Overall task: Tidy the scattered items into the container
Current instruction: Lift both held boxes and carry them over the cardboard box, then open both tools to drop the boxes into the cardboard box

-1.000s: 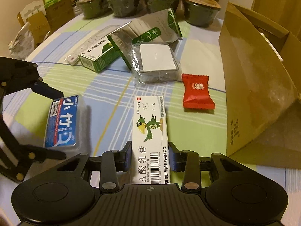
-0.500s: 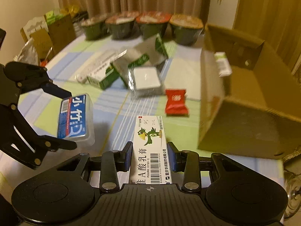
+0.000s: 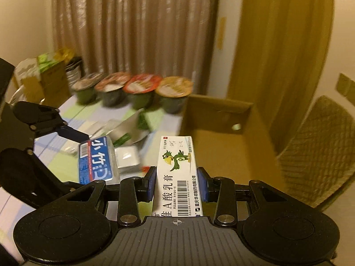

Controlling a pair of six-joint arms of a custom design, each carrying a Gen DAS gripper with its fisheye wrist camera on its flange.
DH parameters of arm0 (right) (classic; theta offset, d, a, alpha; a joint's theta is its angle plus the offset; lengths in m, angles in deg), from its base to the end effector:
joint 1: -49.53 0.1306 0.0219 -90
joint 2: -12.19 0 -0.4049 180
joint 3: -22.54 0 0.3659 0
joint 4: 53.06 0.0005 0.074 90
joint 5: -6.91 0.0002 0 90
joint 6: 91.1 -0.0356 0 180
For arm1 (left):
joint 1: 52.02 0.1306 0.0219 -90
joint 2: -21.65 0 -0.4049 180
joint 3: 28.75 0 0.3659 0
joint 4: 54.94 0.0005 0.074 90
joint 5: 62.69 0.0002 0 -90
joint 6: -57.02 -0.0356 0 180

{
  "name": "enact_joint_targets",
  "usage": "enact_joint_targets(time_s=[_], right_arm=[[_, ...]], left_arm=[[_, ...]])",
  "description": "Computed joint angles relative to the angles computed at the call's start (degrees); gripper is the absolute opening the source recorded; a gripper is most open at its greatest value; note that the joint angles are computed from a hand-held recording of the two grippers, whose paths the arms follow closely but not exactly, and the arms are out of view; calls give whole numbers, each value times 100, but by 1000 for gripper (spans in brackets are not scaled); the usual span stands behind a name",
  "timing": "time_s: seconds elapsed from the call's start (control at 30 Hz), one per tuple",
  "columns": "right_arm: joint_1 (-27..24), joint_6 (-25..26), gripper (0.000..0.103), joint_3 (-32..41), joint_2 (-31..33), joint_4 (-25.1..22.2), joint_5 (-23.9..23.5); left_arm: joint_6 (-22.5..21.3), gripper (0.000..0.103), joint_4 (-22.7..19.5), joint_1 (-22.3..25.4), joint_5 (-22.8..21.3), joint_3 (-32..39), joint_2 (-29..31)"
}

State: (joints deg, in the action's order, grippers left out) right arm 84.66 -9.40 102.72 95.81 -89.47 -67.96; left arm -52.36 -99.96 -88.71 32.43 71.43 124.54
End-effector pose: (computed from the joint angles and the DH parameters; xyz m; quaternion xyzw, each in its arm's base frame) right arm 0.3534 0.2367 0.4414 -0.1540 0.8863 0.0447 0.4344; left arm 0.4398 -0.3323 0.4269 0.4522 0.8149 -0.0954 0.3498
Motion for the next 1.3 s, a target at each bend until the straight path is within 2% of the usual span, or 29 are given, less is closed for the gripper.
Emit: enact_joint_targets(time_s=[0.33, 0.53, 1.0, 1.1, 1.3], right_arm=[[-1074, 433, 41, 135, 212, 36, -322], [-1427, 489, 41, 198, 427, 150, -555], [-1710, 441, 41, 273, 871, 202, -887], [-1717, 459, 41, 267, 904, 202, -904], [-1665, 399, 41, 309, 992, 214, -920]], left_arm=[[370, 84, -178, -610, -250, 1897, 1160], [435, 84, -410, -726, -239, 2783, 1848], [739, 85, -524, -743, -334, 3427, 2517], [525, 87, -417, -774, -520, 3347, 2486], [669, 88, -166, -692, -549, 2923, 2185]])
